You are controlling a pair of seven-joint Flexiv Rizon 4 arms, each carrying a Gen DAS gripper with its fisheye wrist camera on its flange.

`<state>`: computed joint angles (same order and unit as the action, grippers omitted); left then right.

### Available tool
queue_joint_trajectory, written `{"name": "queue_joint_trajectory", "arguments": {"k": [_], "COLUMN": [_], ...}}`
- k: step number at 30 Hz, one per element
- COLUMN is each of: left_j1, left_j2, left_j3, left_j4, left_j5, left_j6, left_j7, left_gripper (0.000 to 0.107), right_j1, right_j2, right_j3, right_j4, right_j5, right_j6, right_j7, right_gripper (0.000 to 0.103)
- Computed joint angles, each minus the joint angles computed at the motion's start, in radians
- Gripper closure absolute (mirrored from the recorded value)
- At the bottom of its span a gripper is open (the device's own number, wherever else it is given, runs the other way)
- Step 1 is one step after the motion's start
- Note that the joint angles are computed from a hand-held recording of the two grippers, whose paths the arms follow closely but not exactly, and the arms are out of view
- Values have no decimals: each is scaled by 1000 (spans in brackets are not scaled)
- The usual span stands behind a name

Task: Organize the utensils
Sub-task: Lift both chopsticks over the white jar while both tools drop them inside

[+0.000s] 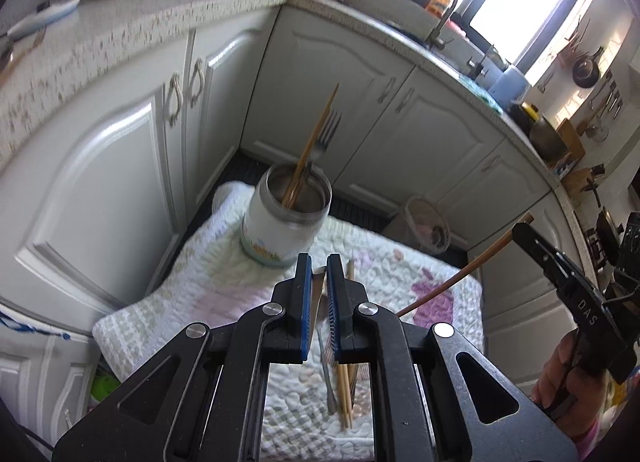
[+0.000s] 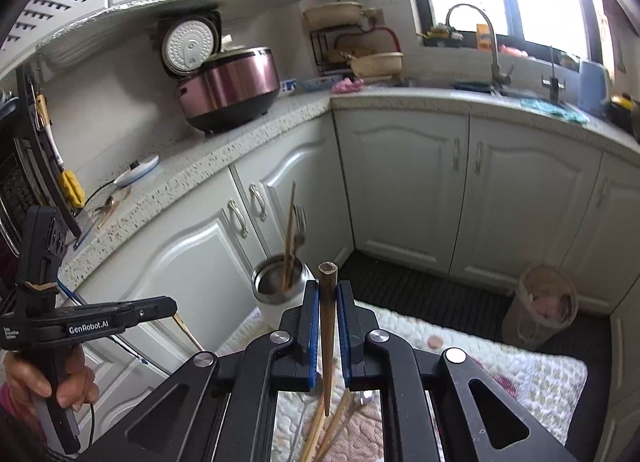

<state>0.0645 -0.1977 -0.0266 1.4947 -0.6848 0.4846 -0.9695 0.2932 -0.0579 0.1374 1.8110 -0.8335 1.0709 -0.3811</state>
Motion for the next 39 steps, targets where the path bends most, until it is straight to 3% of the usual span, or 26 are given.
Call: {"name": "queue_joint_trajectory", "arguments": {"k": [10, 17, 22, 30, 39], "left_j1": [22, 16, -12, -41, -68], "left_j2": [-114, -251, -350, -421, -459], "left_j3": [-38, -72, -80, -81, -73], "left_j4": [-256, -483, -606, -632, -632], "left_j5": [4, 80, 169, 253, 311], "left_j6": [22, 68, 75, 85, 77], "left_j7": [-83, -172, -224, -251, -280], "left_gripper": [100, 100, 100, 101, 100], "right_j1": [52, 91, 106, 99, 86], "right_j2": [-105, -218, -309, -406, -457], "right_j3": [-31, -93, -117, -126, -130], "right_j4": [-222, -392, -495, -549, -539], "right_j5": [23, 21, 93, 250, 372], "right_j6": [-58, -55, -60, -58, -49], "right_j7": [-116, -142, -208, -311, -336], "right_gripper": [95, 95, 95, 95, 95]}}
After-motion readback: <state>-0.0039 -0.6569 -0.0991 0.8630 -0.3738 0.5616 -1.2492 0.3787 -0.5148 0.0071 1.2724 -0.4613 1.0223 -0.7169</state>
